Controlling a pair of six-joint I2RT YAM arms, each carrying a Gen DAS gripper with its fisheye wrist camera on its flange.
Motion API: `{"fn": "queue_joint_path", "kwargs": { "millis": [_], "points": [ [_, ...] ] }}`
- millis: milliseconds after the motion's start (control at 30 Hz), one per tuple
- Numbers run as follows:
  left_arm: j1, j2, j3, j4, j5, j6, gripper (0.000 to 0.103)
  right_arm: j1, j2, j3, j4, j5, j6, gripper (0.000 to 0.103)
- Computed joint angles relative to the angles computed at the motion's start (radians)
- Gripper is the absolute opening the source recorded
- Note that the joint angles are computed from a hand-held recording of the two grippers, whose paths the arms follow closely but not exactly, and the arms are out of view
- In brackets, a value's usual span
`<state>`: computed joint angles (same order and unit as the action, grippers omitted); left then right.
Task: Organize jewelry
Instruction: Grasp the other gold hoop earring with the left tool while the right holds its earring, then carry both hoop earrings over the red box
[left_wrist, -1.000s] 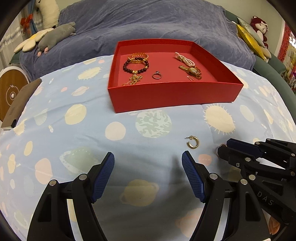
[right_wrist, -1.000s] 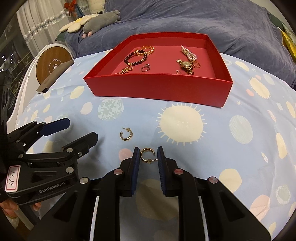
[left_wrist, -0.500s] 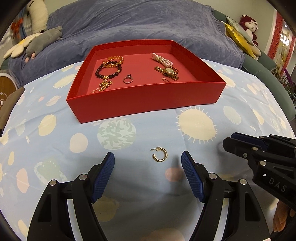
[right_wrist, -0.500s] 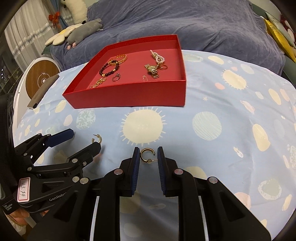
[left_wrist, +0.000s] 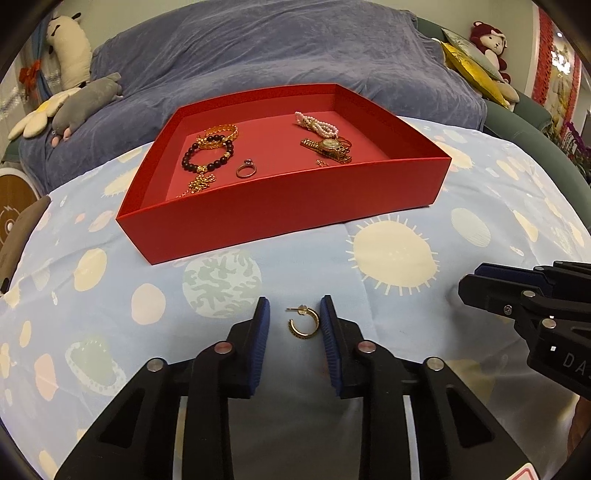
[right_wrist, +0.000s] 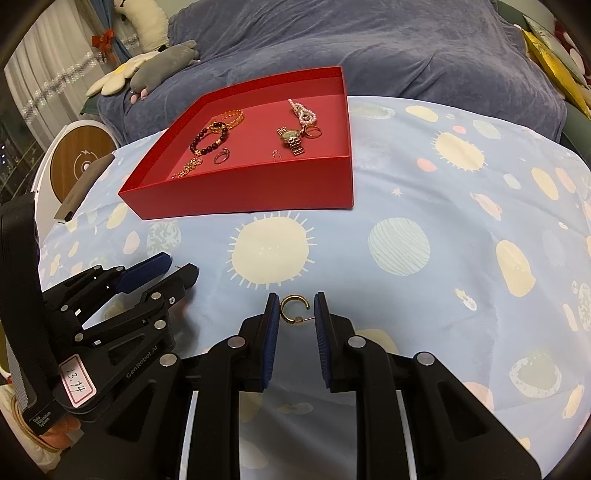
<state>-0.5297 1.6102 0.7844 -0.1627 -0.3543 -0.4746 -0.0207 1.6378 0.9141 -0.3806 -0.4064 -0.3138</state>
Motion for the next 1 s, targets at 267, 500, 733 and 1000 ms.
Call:
{"fn": "queue_joint_path", "kwargs": {
  "millis": [267,500,733,1000],
  "points": [
    [-0.001,-0.026,-0.021,0.001,0.025,-0.002,0.014,0.012,0.001,-0.004,0.007,0.004,0.002,0.019],
    [0.008,-0.058,-0.022,-0.024,0.051,-0.014,0.014,0.022,-0.030,0.000,-0.008,-0.004,0.017,0.019],
    [0.003,-0.122,-0.031,-0.055,0.050,-0.025,0.014,0.035,-0.071,-0.006,-0.025,-0.002,0.025,0.019],
    [0.001,-0.203,-0.034,-0.106,0.037,-0.052,0.014,0.067,-0.141,-0.016,-0.051,-0.004,0.046,0.019]
  ]
}}
